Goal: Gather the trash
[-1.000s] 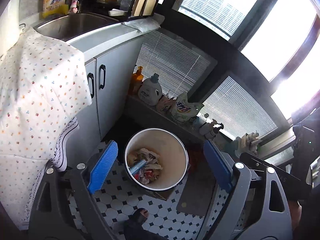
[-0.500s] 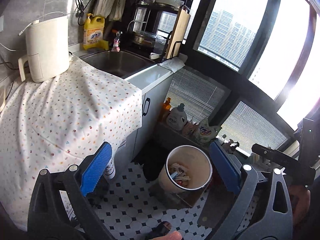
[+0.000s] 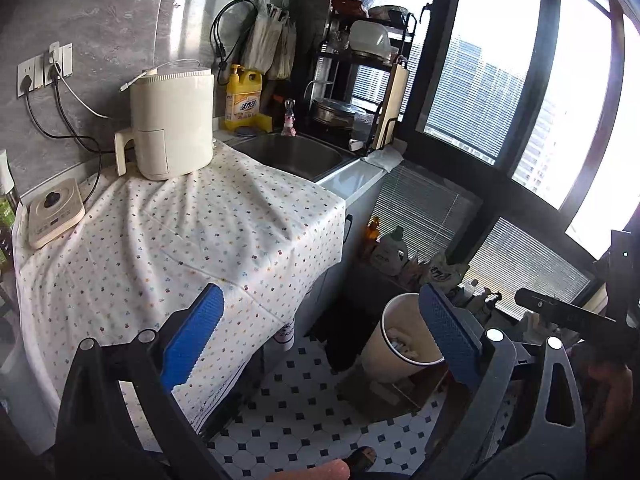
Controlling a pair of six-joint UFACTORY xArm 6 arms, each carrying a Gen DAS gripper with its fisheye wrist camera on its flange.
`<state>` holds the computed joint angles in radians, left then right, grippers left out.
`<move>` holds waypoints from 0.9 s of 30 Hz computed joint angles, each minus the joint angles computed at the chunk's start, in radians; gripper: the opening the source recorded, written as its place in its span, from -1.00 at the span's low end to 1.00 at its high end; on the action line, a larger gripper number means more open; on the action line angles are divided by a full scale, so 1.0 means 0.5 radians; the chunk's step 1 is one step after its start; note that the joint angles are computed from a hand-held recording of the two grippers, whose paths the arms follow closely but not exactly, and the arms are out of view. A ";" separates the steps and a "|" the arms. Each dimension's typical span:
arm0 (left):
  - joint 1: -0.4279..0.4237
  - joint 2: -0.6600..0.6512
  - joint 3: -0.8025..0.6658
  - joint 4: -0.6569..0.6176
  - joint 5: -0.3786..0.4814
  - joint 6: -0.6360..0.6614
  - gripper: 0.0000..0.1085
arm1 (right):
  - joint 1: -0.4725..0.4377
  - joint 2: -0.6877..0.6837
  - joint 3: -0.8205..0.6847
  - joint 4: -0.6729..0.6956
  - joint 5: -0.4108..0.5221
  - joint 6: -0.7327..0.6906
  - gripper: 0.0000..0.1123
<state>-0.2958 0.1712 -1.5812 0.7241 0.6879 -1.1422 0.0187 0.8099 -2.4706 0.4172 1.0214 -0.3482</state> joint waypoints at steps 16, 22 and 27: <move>-0.040 -0.468 0.523 0.260 0.055 -0.290 0.79 | 0.080 -0.716 1.083 0.197 -0.335 -0.346 0.70; -0.029 -0.517 0.577 0.269 0.038 -0.311 0.79 | 0.094 -0.797 1.186 0.204 -0.372 -0.358 0.70; -0.030 -0.553 0.619 0.300 0.025 -0.357 0.79 | 0.093 -0.850 1.256 0.209 -0.384 -0.368 0.70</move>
